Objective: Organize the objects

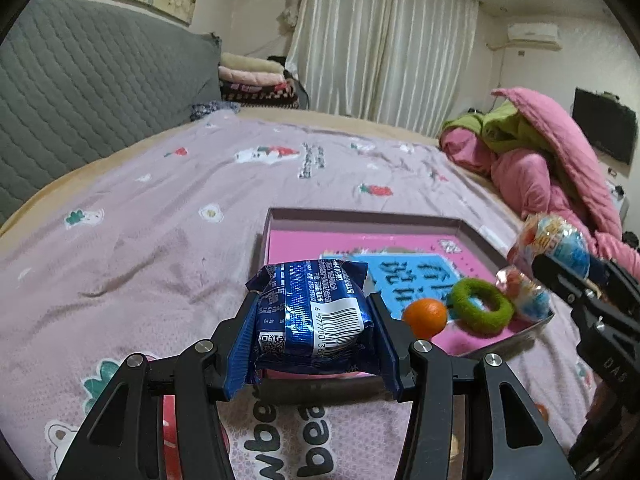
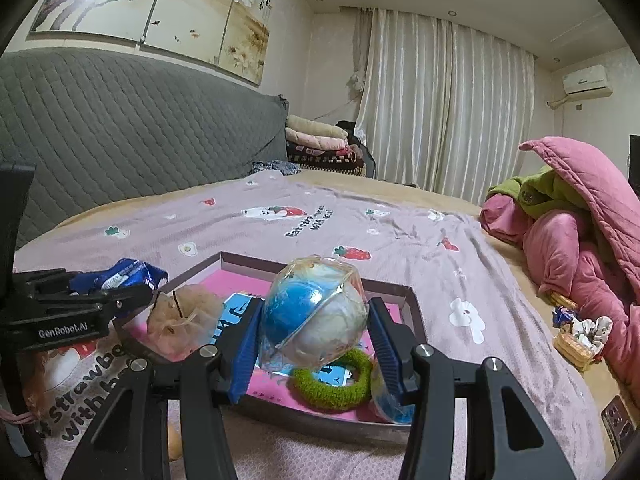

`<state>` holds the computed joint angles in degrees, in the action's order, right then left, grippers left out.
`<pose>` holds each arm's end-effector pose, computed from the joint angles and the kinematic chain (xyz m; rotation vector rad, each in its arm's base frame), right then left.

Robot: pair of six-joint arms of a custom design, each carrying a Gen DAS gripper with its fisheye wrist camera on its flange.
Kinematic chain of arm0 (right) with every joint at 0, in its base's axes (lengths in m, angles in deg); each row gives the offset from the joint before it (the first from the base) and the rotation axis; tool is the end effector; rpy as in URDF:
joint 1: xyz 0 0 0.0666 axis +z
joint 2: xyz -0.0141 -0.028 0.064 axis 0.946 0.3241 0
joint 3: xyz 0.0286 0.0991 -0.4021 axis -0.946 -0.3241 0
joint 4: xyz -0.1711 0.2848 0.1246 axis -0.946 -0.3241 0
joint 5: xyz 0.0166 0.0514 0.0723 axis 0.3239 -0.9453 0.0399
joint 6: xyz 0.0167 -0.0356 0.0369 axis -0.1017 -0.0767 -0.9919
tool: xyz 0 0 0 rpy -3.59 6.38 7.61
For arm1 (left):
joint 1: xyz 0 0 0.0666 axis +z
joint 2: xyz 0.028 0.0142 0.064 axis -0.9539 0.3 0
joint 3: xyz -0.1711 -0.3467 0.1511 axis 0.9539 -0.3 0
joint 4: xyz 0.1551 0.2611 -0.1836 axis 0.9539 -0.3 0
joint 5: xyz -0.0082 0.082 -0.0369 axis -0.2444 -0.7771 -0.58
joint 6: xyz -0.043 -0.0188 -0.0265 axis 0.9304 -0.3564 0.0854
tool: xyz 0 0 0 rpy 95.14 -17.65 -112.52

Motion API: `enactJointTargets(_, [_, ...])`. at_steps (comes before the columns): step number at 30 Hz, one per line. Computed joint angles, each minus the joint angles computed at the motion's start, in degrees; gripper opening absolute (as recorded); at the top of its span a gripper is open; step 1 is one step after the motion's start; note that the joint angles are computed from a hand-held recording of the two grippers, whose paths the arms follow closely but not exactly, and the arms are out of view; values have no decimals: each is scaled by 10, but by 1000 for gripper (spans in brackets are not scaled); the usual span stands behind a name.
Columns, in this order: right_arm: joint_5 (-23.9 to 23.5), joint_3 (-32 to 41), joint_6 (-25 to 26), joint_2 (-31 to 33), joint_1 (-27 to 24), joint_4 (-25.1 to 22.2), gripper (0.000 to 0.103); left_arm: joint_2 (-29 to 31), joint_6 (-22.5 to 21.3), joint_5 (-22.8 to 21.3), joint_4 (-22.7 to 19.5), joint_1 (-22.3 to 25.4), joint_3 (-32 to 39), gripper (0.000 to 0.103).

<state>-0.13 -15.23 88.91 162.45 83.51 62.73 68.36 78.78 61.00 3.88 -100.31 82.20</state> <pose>0.4012 0.0924 0.3858 -0.4593 1.9118 0.1507 0.3936 -0.1920 0.3698 -0.1751 2.1497 -0.0911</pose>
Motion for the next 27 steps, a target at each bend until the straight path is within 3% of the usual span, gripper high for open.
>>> enactJointTargets(14, [-1,19,-1,29,-3,-28,52,34,6,16,-13,9,17,54])
enactJointTargets(27, [-1,29,19,44,7,-36,52,56,-15,17,-12,2,39,54])
